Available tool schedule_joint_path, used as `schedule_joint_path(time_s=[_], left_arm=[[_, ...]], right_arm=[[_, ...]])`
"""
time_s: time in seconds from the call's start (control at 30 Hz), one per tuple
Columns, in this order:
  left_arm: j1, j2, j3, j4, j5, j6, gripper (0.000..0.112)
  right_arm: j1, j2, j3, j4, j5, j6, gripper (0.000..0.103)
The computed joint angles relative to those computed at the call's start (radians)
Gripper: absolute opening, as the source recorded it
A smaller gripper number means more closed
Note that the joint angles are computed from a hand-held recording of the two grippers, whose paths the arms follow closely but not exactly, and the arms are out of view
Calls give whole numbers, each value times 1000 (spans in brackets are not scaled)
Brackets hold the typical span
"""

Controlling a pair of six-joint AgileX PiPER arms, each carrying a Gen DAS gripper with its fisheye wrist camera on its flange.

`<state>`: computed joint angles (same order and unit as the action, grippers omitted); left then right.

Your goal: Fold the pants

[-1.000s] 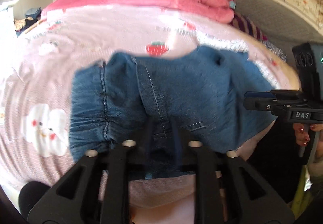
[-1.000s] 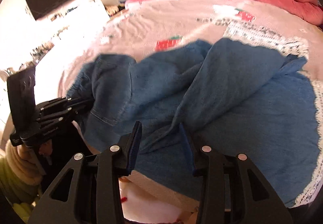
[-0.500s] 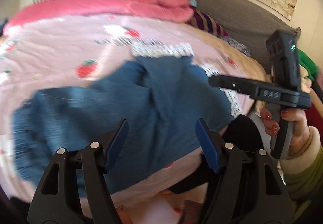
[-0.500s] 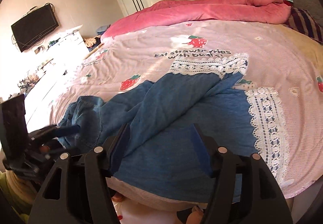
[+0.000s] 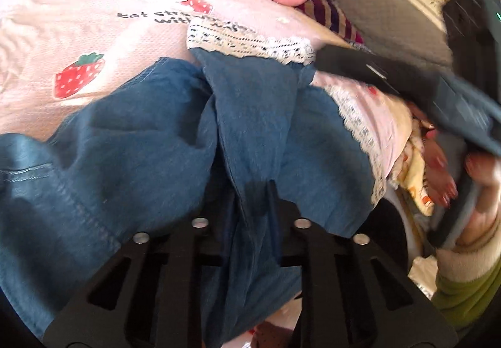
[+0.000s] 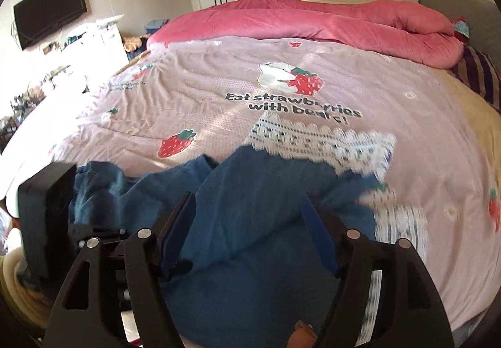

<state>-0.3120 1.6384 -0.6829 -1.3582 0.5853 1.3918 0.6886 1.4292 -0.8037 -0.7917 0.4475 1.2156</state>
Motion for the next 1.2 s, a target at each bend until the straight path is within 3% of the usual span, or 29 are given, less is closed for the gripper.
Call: schedule_joint_path(time_s=[0.1,0.17,0.47,0.5,0.53,0.6,0.63,0.67,0.83,0.93,1.07,1.2], left_arm=[[17,25,1,-75,46,94,6],[24,25,10,-111,69,149,5],[8,22,24,-152,98,209,4],[7,19,26,-152,96,210,4],[9,22,22,-153,96,214,4],[12,31,14,-155,95,217,4],[17,38,12,-155,98,221,4],[21,38,10,-151,102,216,4],[47,20,18,-143,119,221,5],[58,-2,32,-147,114,240,5],[69,-48,57,-129,118,272,5],[51,-99,93,-136,88,352,5]], right_arm=[[-81,133,-161,184,21,-250,69],[-119,254,-314,284,78,-410,69],[-192,743,-969,437,513,-771,69],[-195,779,-1016,445,548,-798,65],[-200,803,-1049,466,573,-831,43],[-213,818,-1072,511,591,-873,22],[-221,792,-1037,527,561,-877,11],[-230,754,-988,540,520,-879,9],[-311,408,-578,615,228,-840,8],[-363,154,-329,642,111,-801,8],[-460,-167,-66,765,56,-865,8],[-623,-443,176,1065,87,-1142,9]])
